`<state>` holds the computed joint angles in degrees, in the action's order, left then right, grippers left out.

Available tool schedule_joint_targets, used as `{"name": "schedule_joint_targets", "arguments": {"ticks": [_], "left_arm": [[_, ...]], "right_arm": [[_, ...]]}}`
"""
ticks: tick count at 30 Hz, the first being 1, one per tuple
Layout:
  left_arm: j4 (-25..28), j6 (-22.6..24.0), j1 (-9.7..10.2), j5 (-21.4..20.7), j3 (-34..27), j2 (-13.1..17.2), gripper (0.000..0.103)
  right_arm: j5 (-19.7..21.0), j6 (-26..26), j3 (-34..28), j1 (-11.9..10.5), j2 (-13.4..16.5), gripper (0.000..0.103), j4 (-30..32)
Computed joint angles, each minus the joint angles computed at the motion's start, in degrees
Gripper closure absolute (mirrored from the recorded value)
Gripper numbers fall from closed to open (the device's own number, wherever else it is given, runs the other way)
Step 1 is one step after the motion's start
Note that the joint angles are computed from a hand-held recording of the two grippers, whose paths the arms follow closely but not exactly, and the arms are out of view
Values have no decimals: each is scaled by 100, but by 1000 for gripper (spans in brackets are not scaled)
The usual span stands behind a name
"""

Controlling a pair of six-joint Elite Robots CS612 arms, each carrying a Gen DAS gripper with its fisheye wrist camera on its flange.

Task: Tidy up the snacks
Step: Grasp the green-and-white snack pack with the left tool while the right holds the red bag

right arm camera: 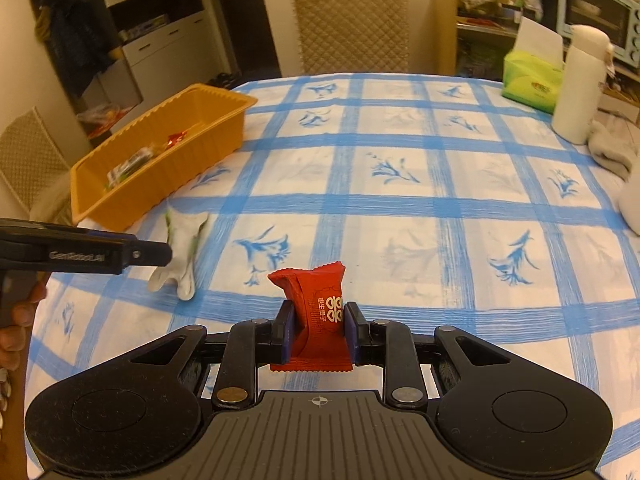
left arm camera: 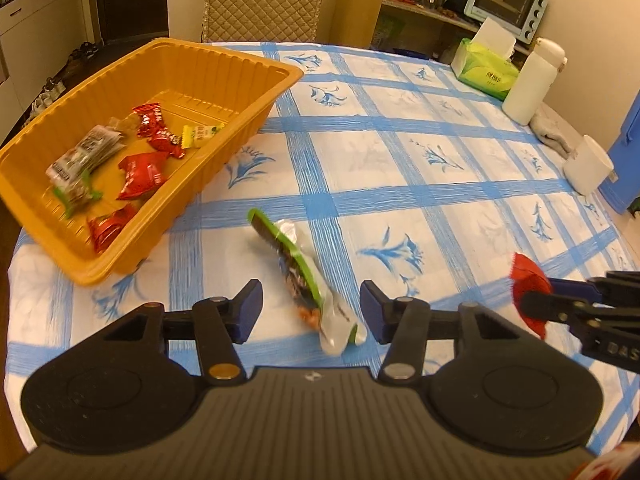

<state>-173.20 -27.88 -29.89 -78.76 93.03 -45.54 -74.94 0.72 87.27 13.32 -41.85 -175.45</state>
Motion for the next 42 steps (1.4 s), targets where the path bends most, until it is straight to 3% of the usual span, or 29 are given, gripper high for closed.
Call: {"name": "schedule_joint_targets", "arguments": {"ticks": [10, 16, 27, 42], "left_arm": [[457, 134, 61, -39, -412, 228, 61], [781, 140, 66, -15, -557, 289, 70], [710, 237, 50, 4, -531, 270, 83], [287, 104, 11, -18, -109, -31, 84]], "right_arm": [[-43, 156, 23, -30, -11, 77, -20], [-44, 171, 3, -33, -8, 77, -45], [0, 166, -20, -37, -18, 77, -35], [61, 137, 7, -16, -56, 77, -132]]}}
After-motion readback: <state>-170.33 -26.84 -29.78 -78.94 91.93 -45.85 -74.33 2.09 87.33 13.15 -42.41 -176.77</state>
